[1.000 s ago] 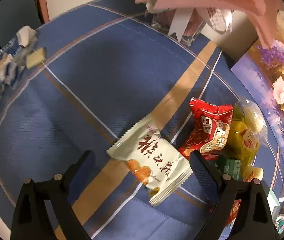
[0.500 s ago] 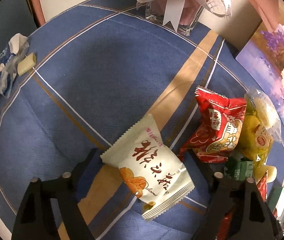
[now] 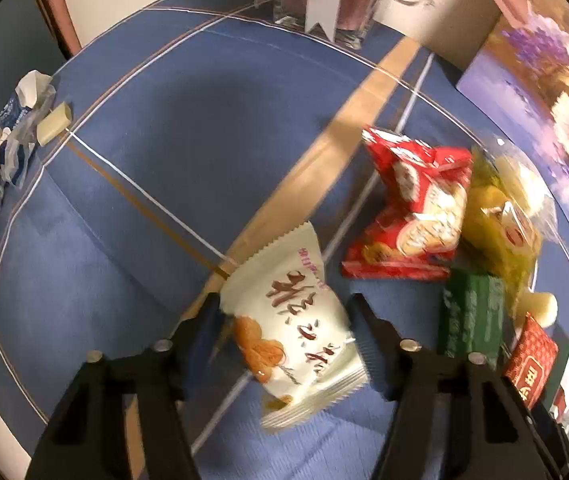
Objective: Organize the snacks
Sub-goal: 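Grasp the white cookie packet with the left gripper while the right grasps the red packet, then lift both packets and carry them over the white tray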
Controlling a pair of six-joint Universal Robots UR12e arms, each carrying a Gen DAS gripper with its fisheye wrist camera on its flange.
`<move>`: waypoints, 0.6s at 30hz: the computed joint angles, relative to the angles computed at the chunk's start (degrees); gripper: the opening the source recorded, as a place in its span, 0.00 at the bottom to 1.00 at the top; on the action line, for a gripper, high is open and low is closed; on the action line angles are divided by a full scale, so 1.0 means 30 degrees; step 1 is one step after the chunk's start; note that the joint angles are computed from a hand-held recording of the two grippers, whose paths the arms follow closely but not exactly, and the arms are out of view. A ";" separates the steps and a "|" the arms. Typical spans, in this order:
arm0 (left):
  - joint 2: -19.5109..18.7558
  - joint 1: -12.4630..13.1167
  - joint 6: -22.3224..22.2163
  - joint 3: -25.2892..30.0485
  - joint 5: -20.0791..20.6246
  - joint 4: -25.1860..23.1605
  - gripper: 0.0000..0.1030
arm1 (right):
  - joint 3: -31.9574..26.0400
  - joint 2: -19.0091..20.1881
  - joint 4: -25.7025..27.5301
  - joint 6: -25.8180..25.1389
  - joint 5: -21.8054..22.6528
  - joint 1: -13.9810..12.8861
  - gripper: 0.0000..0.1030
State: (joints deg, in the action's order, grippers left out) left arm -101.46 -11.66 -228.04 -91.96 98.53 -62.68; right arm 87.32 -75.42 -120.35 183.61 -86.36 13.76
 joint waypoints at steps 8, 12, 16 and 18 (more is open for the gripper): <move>0.0229 -0.0289 -0.0140 -0.0157 -0.0278 -0.0305 0.60 | 0.0788 -0.0738 -0.0249 -0.0174 0.0352 -0.0375 0.49; 0.0414 -0.0414 -0.0258 -0.0353 -0.0532 -0.0320 0.60 | 0.1097 -0.0987 -0.0426 -0.0189 0.0334 -0.0432 0.48; 0.0680 -0.0471 -0.0384 -0.0634 -0.1107 0.0018 0.60 | 0.1462 -0.1353 -0.0550 -0.0061 0.0634 -0.0659 0.47; 0.0788 -0.0514 -0.0366 -0.0725 -0.1291 0.0206 0.60 | 0.1636 -0.1537 -0.0553 -0.0031 0.0803 -0.0774 0.47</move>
State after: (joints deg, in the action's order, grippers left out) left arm -99.09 -13.20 -229.14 -94.13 94.65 -62.06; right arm 92.23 -80.03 -122.01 183.52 -83.95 11.43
